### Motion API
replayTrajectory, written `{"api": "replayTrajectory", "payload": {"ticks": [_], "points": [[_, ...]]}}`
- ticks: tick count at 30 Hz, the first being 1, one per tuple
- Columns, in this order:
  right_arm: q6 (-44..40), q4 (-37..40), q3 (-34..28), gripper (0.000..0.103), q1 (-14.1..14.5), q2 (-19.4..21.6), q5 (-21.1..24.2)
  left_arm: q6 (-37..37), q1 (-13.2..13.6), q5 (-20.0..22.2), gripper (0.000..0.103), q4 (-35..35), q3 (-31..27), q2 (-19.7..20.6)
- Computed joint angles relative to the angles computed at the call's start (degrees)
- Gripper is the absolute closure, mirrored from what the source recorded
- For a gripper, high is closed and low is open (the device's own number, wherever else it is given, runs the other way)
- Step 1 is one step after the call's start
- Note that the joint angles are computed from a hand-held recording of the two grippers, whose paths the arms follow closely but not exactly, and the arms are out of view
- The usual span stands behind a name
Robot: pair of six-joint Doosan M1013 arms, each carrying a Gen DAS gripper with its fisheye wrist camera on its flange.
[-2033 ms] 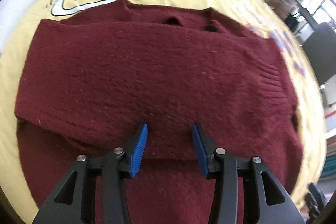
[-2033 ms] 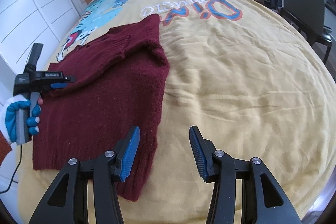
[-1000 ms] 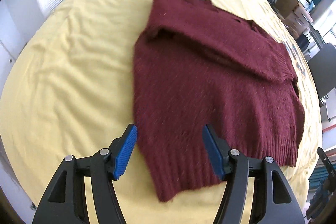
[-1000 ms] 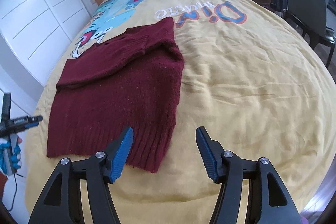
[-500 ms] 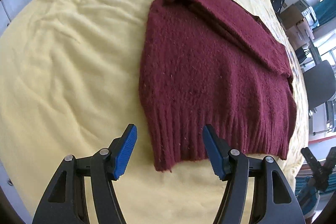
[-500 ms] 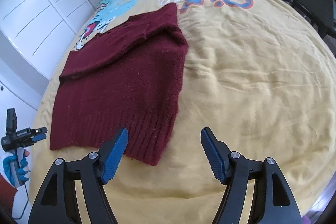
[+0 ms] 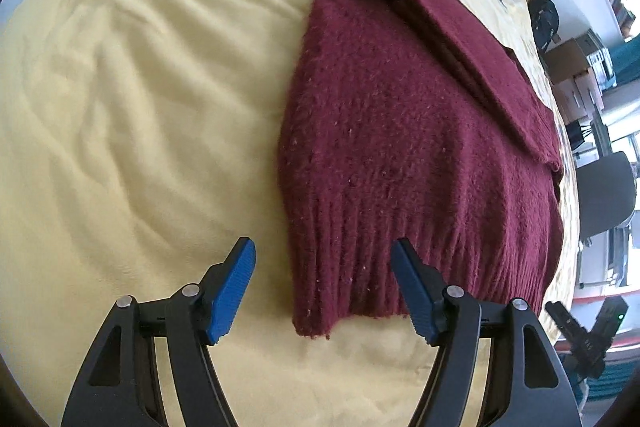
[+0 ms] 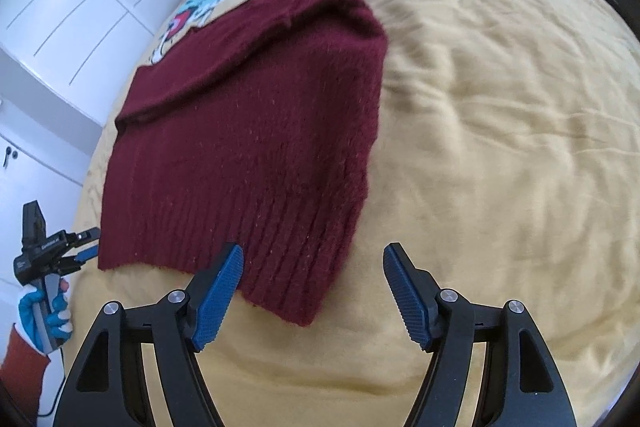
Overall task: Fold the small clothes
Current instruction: 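Grasp the ribbed hem with the left gripper while the right gripper grasps it too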
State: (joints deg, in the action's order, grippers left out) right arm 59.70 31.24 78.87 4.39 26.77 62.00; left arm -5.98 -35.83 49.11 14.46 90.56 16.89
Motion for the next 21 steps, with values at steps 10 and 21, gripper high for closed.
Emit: {"api": "replayTrajectory", "payload": {"ticks": [10, 21], "points": [[2.38, -1.28, -1.70, 0.029, 0.36, 2.33, 4.08, 4.82, 0.62, -7.14, 0.039, -5.08, 1.63, 0.64], [1.23, 1.31, -2.48, 0.048, 1.10, 3.54, 6.46, 3.16, 1.54, -11.95, 0.061, -5.04, 5.93, -2.40]]}}
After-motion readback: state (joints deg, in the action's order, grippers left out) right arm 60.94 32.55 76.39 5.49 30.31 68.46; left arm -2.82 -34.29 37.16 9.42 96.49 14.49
